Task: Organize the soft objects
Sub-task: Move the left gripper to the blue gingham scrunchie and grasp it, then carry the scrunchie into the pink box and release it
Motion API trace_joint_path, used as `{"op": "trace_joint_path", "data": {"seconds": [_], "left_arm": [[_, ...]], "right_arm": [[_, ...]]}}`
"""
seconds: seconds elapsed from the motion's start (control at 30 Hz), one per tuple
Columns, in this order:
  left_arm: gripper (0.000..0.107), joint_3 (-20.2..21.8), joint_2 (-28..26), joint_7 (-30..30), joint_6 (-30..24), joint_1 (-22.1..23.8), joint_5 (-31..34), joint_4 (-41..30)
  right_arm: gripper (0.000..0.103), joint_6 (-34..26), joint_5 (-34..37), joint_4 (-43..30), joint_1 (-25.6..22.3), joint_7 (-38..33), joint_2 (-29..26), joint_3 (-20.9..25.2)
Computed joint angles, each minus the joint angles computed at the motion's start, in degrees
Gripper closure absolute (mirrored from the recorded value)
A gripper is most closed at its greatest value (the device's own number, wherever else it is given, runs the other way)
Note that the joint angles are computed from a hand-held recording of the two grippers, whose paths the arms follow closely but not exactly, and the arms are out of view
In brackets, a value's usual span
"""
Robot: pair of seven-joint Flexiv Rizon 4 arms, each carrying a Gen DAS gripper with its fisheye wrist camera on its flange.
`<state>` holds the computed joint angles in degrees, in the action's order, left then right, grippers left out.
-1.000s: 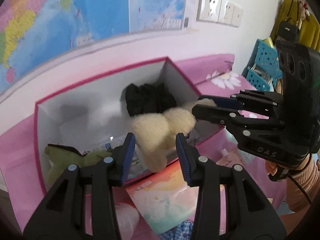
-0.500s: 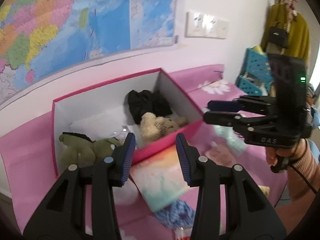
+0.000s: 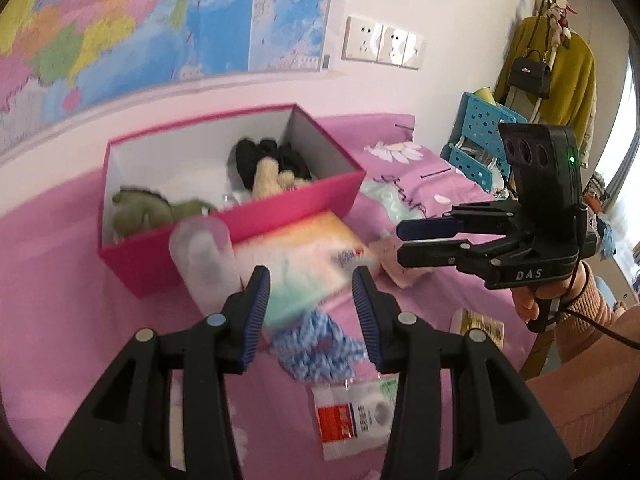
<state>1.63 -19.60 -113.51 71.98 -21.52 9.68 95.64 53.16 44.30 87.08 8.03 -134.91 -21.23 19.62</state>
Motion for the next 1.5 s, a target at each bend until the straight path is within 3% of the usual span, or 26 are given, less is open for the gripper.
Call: {"op": "trace_joint_path", "data": {"seconds": [0.4, 0.5, 0.77, 0.8, 0.87, 0.9, 1.07, 1.3, 1.4, 1.5], "left_arm": [[0.062, -3.58, -0.28, 2.36, 1.91, 1.90, -8.08, 7.28], [0.062, -2.39, -0.88, 0.78, 0.78, 1.14, -8.09, 7.22], [0.062, -4.30, -0.46, 2.82, 2.73, 3.52, -12.69, 10.44], [0.062, -4.69, -0.51, 3.39, 2.89, 3.86, -13.45, 10.78], [0.062, -5.49, -0.67, 4.76, 2.93, 4.48, -14.98, 11.24], [0.062, -6.20, -0.75, 5.82, 3.29, 4.97, -16.03, 11.62], [0.058, -11.54, -1.12, 13.50, 7.14, 8.07, -23.43, 13.60], [0.056, -23.54, -2.08, 28.66, 12.26, 14.58, -37.58, 14.94], [0.056, -25.32, -2.74, 32.89, 12.68, 14.88, -40.51, 13.13], [0.056, -23.79, -3.60, 34.32, 13.24, 12.87, -40.35, 9.92]], "right_arm": [[0.057, -4.58, 0.52, 4.99, -0.05, 2.18, 1.46, -0.89], [0.057, -5.17, 1.59, 4.62, 0.31, 2.11, 0.93, -0.54], [0.057, -4.82, -1.41, 1.23, 4.46, 5.45, -3.17, 0.01], [0.059, -4.39, -2.32, 1.01, 4.94, 6.07, -3.67, 0.02], [0.079, -4.16, -2.89, 0.71, 4.77, 6.52, -4.21, 0.50], [0.089, -4.18, -3.29, 0.63, 4.63, 6.47, -4.33, 0.69], [0.092, -3.64, -0.74, 0.80, 1.97, 2.95, -3.34, 2.43], [0.092, -5.72, 4.61, 0.27, -0.37, -1.32, -0.74, 2.33], [0.092, -7.82, 7.29, -0.52, -1.45, -3.72, 0.52, 1.86], [0.092, -8.56, 8.87, -1.66, -1.54, -5.06, 1.30, 0.70]]}}
